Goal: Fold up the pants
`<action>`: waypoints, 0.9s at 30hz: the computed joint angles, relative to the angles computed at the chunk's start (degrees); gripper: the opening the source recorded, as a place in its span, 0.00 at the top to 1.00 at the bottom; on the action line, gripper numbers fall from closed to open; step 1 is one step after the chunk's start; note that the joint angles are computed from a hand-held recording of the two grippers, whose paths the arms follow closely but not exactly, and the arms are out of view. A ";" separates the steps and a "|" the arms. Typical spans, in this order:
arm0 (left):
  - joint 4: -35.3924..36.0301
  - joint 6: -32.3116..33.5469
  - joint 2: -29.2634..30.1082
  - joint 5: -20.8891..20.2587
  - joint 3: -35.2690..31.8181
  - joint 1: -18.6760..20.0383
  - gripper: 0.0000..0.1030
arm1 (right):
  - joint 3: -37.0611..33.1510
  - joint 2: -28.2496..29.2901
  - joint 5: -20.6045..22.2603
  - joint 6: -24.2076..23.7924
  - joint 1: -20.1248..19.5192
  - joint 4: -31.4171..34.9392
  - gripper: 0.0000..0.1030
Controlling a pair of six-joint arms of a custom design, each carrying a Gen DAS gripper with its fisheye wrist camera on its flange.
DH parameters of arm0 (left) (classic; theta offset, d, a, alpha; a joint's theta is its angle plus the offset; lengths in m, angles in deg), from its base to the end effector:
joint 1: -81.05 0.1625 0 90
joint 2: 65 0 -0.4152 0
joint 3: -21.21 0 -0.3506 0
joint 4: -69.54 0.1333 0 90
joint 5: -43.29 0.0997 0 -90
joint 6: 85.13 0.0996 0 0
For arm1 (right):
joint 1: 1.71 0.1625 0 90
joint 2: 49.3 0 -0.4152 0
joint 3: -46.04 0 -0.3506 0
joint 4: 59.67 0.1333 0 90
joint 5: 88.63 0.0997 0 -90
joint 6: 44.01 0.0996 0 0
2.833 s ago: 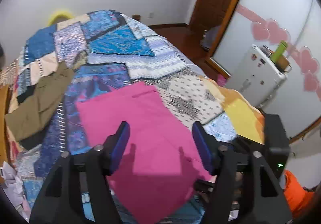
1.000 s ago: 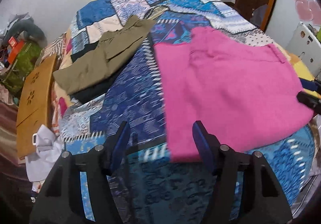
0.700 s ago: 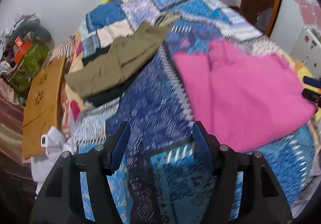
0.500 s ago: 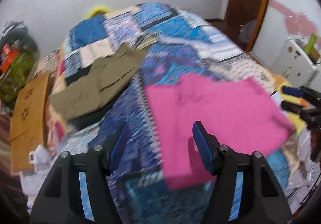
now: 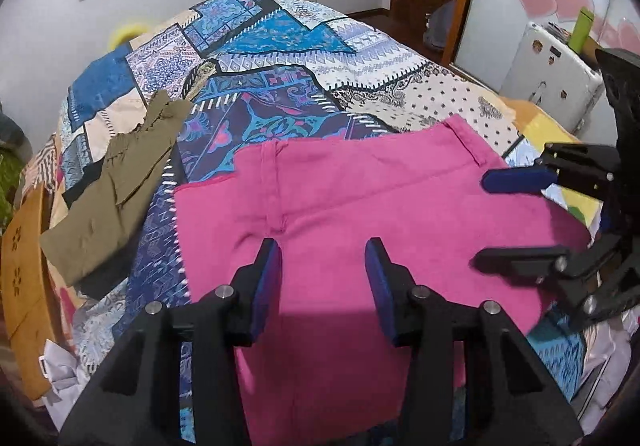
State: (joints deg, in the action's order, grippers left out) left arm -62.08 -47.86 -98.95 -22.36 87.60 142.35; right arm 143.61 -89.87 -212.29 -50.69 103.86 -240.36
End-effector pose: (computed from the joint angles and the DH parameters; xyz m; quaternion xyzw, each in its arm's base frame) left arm -0.2088 -0.7444 0.1326 0.5163 0.8265 -0.0623 0.2155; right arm 0.2457 -0.5910 0.1248 0.0944 -0.9151 0.2980 0.2548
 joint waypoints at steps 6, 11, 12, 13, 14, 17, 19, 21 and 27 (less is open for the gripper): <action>-0.86 0.29 -3.07 1.29 2.55 1.11 0.55 | 4.76 -2.12 -3.36 1.22 1.26 -2.74 0.40; -0.25 -1.17 -5.04 2.52 3.60 2.39 0.52 | 9.92 -4.97 -4.94 6.98 0.90 -6.79 0.40; -1.11 -1.05 -5.36 3.06 4.32 2.38 0.52 | 10.64 -5.33 -5.11 7.79 0.80 -7.35 0.40; -2.66 -0.47 -5.73 4.71 5.42 2.31 0.52 | 11.40 -5.63 -5.59 8.53 0.78 -8.05 0.40; -3.69 0.01 -5.86 5.72 6.05 2.35 0.52 | 12.06 -5.86 -6.63 9.20 0.91 -8.53 0.40; -4.71 -0.59 -6.34 7.29 6.30 2.79 0.52 | 13.80 -6.70 -9.81 11.19 1.09 -8.30 0.40; -6.22 -0.59 -6.16 9.41 6.09 2.89 0.52 | 14.44 -7.54 -11.08 12.89 1.12 -7.31 0.40; -7.10 -0.60 -5.83 10.52 5.30 3.05 0.52 | 14.60 -8.08 -13.57 13.58 1.52 -5.95 0.39; -3.07 -5.42 -3.79 6.39 -1.35 3.28 0.37 | 14.52 -8.90 -12.62 14.03 1.55 -9.46 0.36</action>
State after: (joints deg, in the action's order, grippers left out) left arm -65.15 -53.29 -102.75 -15.97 86.24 145.64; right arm 158.13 -98.77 -224.91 -36.66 105.41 -249.82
